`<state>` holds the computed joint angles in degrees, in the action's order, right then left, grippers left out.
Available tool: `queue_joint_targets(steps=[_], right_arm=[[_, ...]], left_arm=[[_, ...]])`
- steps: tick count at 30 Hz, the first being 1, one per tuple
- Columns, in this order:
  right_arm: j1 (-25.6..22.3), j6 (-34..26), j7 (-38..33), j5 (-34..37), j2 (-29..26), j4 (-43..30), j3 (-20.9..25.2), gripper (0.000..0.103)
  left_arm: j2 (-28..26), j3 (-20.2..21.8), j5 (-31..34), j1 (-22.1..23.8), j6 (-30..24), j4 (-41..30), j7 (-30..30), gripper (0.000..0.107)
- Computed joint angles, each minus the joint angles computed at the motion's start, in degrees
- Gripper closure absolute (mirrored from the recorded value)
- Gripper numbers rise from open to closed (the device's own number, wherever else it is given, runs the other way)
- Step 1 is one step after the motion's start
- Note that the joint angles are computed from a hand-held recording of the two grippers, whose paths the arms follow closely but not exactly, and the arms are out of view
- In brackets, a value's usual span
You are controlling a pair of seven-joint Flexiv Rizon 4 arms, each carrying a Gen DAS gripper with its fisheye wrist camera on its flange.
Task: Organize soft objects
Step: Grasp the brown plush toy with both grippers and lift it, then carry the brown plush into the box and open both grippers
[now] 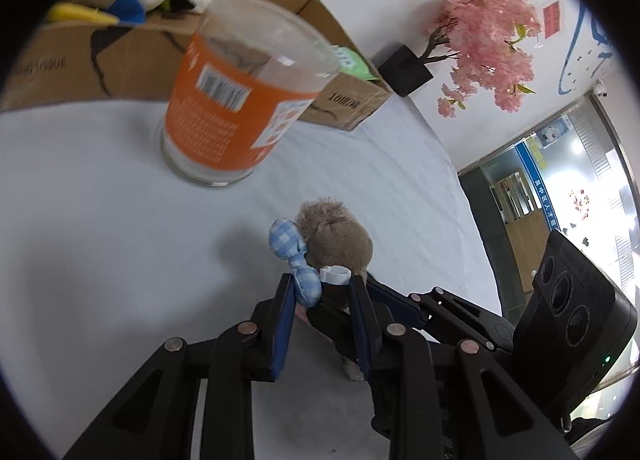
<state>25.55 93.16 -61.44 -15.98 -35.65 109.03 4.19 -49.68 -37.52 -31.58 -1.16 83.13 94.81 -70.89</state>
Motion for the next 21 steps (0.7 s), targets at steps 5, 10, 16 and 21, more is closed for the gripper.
queue_joint_targets(steps=[5,10,16,21], right_arm=[[5.91,4.64,1.28,0.79,1.74,2.97,-8.44,0.076],[10.89,7.16,2.07,3.99,2.64,5.31,-16.38,0.077],[15.77,8.6,1.9,8.95,1.88,6.63,-25.57,0.077],[19.73,9.29,1.15,12.6,0.48,6.43,-33.45,0.077]], left_arm=[[-0.43,2.88,1.28,-3.55,-2.63,-4.79,0.62,0.082],[-3.08,8.28,1.54,-9.66,-8.64,-14.0,0.56,0.082],[-9.69,12.86,1.01,-15.91,-18.29,-29.58,0.85,0.082],[-16.46,14.69,0.17,-20.14,-23.7,-44.09,1.3,0.082]])
